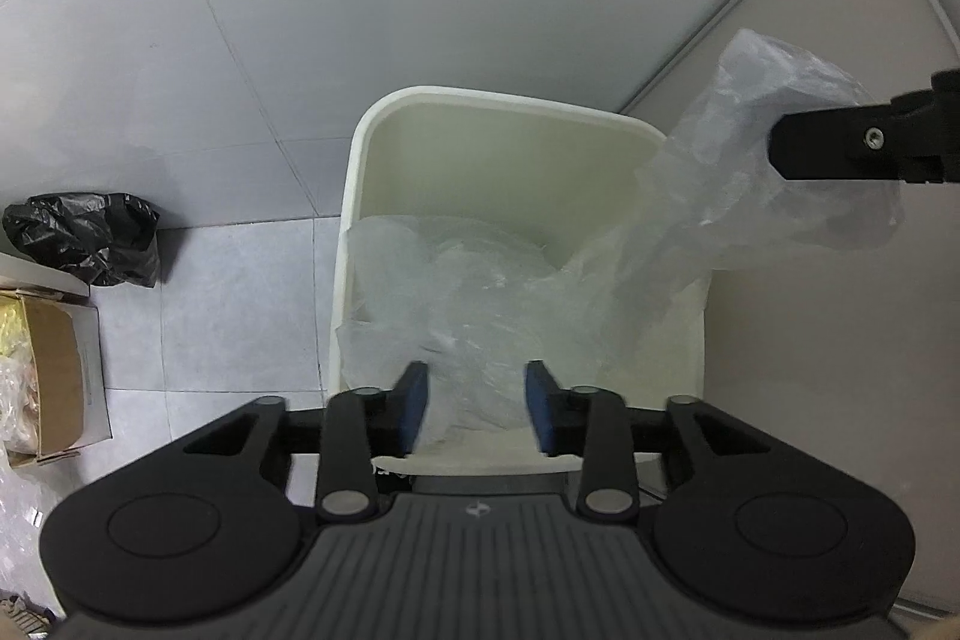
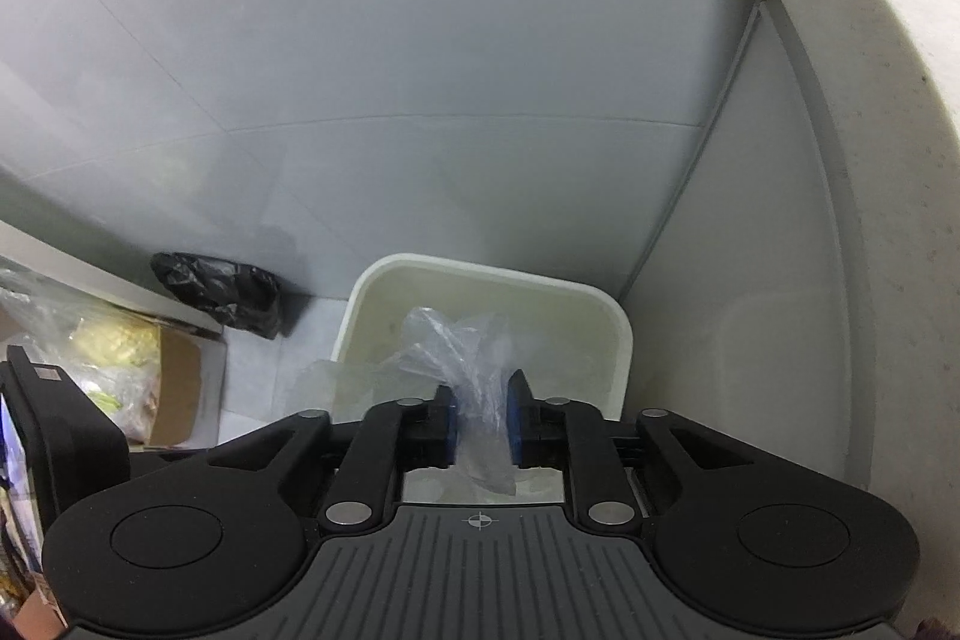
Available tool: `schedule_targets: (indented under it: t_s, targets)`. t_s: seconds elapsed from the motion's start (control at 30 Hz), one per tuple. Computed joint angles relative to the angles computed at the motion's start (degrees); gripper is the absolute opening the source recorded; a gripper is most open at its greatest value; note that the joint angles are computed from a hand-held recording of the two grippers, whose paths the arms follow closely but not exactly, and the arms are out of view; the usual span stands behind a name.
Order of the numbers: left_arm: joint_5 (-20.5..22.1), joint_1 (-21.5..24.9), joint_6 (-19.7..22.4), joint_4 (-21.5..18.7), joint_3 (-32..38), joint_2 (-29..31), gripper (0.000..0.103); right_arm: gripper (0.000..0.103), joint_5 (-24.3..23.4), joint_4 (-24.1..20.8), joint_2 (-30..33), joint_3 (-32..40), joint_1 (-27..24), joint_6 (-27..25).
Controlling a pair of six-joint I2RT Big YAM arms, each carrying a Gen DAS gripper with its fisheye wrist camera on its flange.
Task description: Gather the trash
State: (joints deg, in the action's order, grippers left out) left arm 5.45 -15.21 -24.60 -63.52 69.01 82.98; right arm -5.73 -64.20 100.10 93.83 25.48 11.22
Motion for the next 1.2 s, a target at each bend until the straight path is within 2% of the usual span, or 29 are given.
schedule_targets:
  t_s: [0.23,0.63,0.9,1.2]
  targets:
    - [0.42,0.24,-0.28,0.65,-0.42,-0.29,0.063,0.061,-0.83,1.77,-0.43,-1.12,-0.12,0.17]
    - [-0.57,-0.80,-0.38,0.03,0.54,-1.92,0.083,0.080,-1.51,3.92,-2.89,-2.23,0.16,-0.97]
    - [-1.84,-1.02,-0.28,-0.56,1.61,-3.29,0.097,0.095,0.21,8.80,-6.70,-5.06,0.62,-0.70]
    - [-4.36,-1.71,0.76,-1.00,2.79,-6.40,0.100,0.100,1.58,16.49,-14.26,-9.63,0.94,-2.72]
